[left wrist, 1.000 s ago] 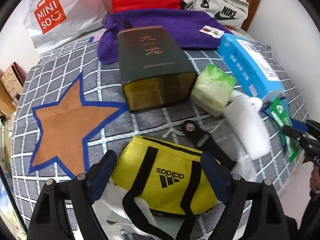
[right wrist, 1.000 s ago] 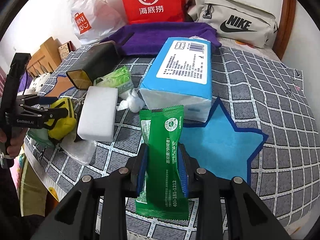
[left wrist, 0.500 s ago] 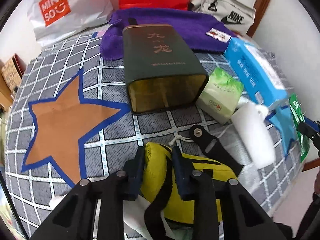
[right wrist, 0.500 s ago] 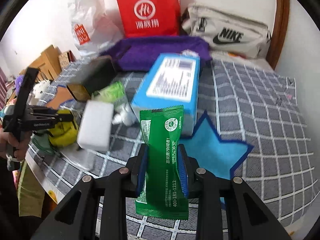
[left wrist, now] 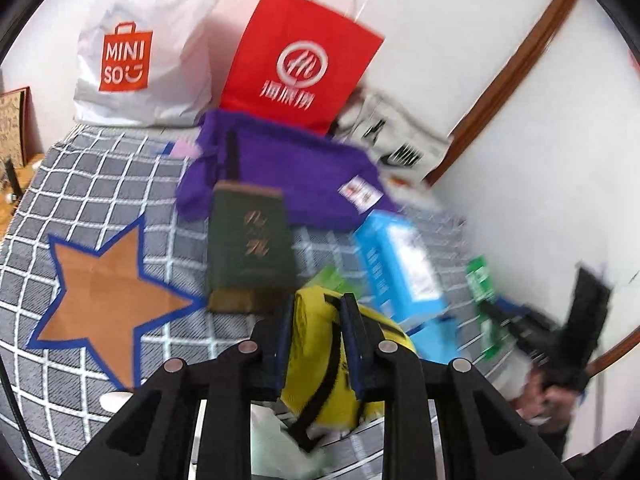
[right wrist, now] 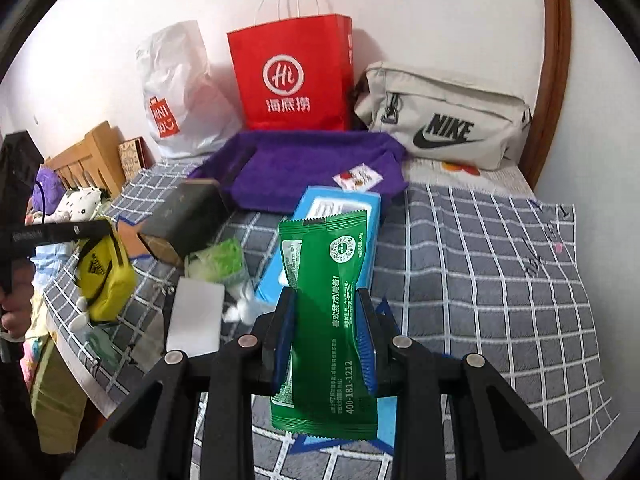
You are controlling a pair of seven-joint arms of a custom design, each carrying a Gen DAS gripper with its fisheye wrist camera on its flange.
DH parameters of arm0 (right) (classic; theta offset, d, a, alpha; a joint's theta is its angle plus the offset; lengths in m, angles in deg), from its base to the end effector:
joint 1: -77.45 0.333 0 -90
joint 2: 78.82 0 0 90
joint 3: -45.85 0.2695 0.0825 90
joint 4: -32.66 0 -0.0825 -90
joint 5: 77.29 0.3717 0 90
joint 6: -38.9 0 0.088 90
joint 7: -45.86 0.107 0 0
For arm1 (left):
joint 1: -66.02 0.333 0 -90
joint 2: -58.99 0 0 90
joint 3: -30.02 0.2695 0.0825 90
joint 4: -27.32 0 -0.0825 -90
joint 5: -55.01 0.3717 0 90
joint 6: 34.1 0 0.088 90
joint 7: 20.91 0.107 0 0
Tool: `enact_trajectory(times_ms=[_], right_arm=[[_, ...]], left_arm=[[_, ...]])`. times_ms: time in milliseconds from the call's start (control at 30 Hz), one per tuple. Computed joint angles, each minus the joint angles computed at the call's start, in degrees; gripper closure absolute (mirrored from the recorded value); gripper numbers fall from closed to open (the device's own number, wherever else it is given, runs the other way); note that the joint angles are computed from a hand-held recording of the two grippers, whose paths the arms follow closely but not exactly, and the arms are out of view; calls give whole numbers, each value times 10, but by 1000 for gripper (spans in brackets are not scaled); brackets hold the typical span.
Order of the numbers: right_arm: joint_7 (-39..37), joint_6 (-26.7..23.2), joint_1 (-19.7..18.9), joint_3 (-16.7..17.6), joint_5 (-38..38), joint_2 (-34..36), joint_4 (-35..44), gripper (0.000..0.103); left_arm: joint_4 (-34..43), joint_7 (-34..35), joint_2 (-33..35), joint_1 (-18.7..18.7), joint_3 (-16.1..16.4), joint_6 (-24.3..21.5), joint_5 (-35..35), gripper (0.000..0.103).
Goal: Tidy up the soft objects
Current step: 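Carry the yellow pouch onto the purple towel with the left gripper while the right drops the green packet there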
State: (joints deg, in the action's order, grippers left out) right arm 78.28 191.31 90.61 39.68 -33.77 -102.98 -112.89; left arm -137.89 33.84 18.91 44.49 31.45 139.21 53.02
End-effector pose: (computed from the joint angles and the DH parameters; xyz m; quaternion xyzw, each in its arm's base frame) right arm 0.4512 0.0353 0.4345 -0.8089 0.4615 -0.1337 0.3387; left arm 0.3571 -0.1284 0.4400 -0.7343 0.5424 -0.3945 0.1048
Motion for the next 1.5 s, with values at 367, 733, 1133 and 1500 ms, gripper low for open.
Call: enact_trajectory(times_ms=[367, 733, 1133, 1500], right_arm=[[-11, -25, 9, 6, 7, 6, 12, 74], [-108, -205, 52, 10, 77, 23, 3, 74], [-49, -160, 69, 87, 0, 109, 31, 77], [-80, -218, 60, 57, 49, 56, 45, 77]], left_arm=[[22, -35, 15, 53, -44, -27, 25, 83], [25, -50, 68, 60, -29, 9, 37, 83], [13, 22, 24, -15, 64, 64, -1, 84], [50, -27, 20, 95, -36, 28, 43, 84]])
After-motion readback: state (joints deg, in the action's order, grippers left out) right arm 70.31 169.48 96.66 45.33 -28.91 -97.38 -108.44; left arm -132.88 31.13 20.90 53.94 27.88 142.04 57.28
